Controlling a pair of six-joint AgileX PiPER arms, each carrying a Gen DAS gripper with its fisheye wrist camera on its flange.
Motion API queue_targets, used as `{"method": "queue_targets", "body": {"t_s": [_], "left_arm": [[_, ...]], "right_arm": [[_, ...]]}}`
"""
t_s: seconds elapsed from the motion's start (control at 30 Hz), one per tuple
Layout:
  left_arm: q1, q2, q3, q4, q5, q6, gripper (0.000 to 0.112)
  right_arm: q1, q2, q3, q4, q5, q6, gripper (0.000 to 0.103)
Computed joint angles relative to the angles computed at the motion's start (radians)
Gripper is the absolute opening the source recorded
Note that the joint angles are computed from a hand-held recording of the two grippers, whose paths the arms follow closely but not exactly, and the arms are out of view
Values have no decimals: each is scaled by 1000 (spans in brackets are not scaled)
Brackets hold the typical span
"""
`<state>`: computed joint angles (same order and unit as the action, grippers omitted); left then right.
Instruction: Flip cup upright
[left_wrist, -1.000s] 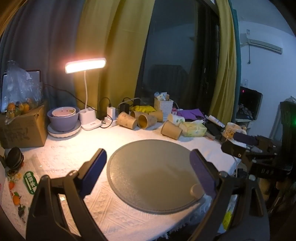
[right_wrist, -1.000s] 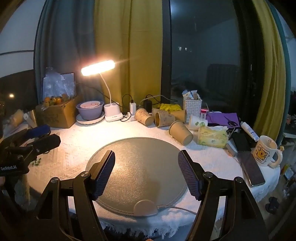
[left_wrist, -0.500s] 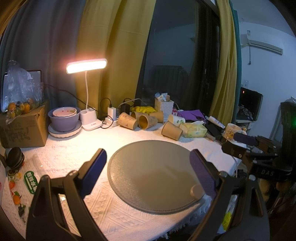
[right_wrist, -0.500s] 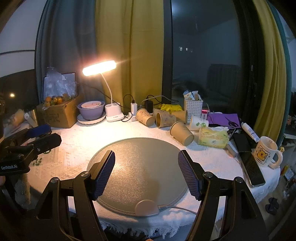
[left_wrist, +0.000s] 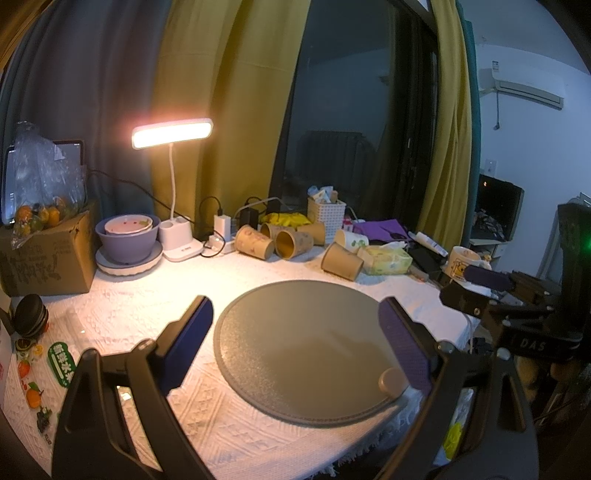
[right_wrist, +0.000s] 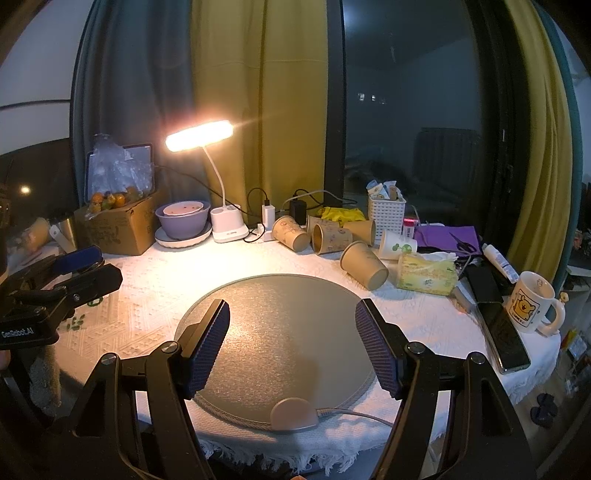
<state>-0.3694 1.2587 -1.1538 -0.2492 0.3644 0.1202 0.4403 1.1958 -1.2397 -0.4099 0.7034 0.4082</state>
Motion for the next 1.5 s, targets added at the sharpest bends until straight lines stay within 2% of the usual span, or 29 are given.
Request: {"method": "queue_targets", "body": {"t_s": [1.13, 1.33, 1.5], "left_arm": [[-14, -6, 9, -1, -7, -2, 92], [-11, 51, -21, -9, 3, 6, 92], [12, 137, -96, -44, 30, 37, 92]], "right_arm": [[2, 3, 4, -8, -5, 9, 74], [-5, 28, -9, 8, -4, -16, 74], [-47, 96, -50, 79, -13, -91, 74]]}}
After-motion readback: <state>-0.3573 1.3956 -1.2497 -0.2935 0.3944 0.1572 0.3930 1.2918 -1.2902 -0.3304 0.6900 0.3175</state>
